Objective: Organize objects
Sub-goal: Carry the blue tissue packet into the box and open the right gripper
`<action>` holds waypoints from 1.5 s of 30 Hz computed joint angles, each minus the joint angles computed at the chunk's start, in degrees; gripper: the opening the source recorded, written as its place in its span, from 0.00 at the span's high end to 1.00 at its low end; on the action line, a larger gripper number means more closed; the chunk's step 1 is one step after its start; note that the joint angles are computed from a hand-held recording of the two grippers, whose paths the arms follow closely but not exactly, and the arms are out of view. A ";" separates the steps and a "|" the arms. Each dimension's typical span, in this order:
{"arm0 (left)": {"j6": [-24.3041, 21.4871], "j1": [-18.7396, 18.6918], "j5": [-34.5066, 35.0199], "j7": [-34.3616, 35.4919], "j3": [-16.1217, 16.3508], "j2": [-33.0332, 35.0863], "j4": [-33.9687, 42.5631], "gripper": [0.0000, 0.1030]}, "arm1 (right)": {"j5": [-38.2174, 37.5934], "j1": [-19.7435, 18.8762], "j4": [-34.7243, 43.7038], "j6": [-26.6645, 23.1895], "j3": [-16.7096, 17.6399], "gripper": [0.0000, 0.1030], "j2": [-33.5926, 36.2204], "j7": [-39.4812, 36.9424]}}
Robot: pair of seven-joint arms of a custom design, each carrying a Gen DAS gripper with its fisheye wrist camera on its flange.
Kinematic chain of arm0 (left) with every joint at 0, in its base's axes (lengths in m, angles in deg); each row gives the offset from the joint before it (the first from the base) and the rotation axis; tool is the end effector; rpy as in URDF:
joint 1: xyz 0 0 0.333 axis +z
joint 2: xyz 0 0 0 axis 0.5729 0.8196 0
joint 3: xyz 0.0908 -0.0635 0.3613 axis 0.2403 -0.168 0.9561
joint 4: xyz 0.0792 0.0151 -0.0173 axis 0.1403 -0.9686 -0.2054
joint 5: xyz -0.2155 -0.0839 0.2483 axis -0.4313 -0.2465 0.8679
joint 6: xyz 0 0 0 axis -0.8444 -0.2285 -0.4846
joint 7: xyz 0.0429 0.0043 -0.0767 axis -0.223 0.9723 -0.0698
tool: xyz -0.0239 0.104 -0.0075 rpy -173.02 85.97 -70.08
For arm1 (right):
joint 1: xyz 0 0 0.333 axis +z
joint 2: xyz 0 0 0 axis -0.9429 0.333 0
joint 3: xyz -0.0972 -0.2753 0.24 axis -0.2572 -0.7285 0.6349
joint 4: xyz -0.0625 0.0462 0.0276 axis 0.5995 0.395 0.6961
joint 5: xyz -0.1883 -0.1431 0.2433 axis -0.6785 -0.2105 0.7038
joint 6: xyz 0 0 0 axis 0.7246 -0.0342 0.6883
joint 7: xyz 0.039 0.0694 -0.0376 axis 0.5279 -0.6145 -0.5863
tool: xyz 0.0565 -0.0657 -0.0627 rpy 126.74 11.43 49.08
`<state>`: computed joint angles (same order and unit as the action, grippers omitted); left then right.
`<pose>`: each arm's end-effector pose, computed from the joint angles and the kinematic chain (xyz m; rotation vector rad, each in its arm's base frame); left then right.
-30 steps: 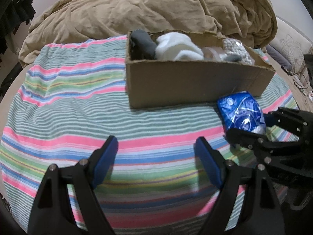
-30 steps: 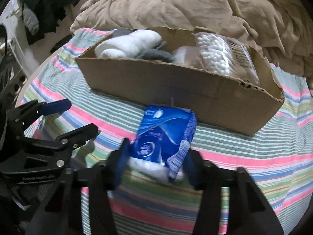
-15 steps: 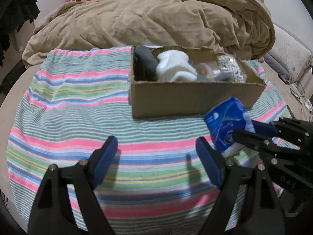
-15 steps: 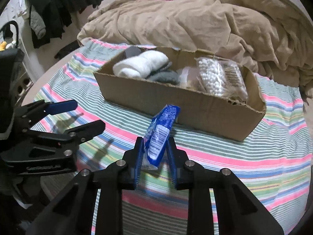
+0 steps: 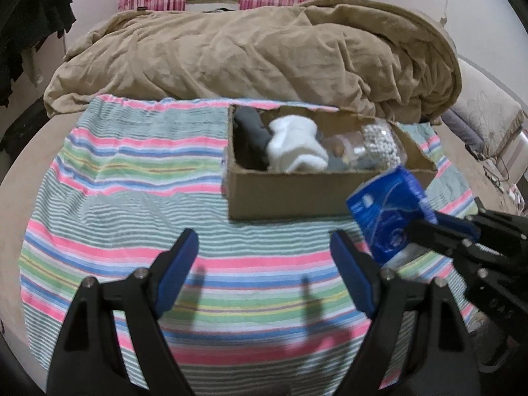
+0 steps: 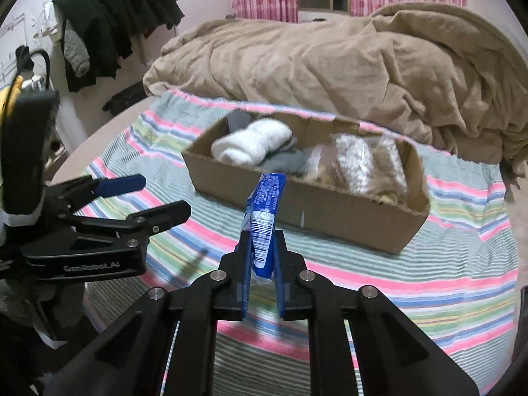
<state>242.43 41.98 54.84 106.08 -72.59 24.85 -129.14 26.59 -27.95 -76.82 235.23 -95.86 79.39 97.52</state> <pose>0.7287 -0.1454 0.3948 -1.3108 2.3834 -1.0703 0.6183 0.1790 0.4173 -1.6503 1.8245 -0.7046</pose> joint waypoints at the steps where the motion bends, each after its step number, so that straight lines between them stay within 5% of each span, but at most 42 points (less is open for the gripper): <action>1: -0.11 0.35 -0.30 0.07 -0.46 0.03 0.26 0.19 | 0.06 0.35 -0.09 0.41 -0.49 0.88 -0.15 0.08; 15: -4.36 -0.93 -3.53 0.75 -2.05 1.94 8.66 0.19 | 7.14 2.51 3.30 2.91 -6.74 0.88 0.67 -1.53; 23: -8.01 -6.32 -1.25 -5.05 3.68 6.05 16.78 0.19 | 7.61 -5.14 8.05 1.04 -0.72 0.87 2.49 -0.58; 36: -12.99 -7.93 1.15 -9.17 5.21 10.09 23.67 0.19 | 0.86 -18.06 17.58 -6.22 11.26 0.87 7.91 3.24; 45: -14.35 -8.60 2.87 -9.21 5.96 10.64 24.42 0.19 | -4.44 -19.06 19.56 -8.27 11.04 0.79 9.83 8.46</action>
<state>228.08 33.38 57.71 96.87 -66.63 35.49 -104.72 22.15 -47.01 -57.26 226.96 -84.81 89.22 105.99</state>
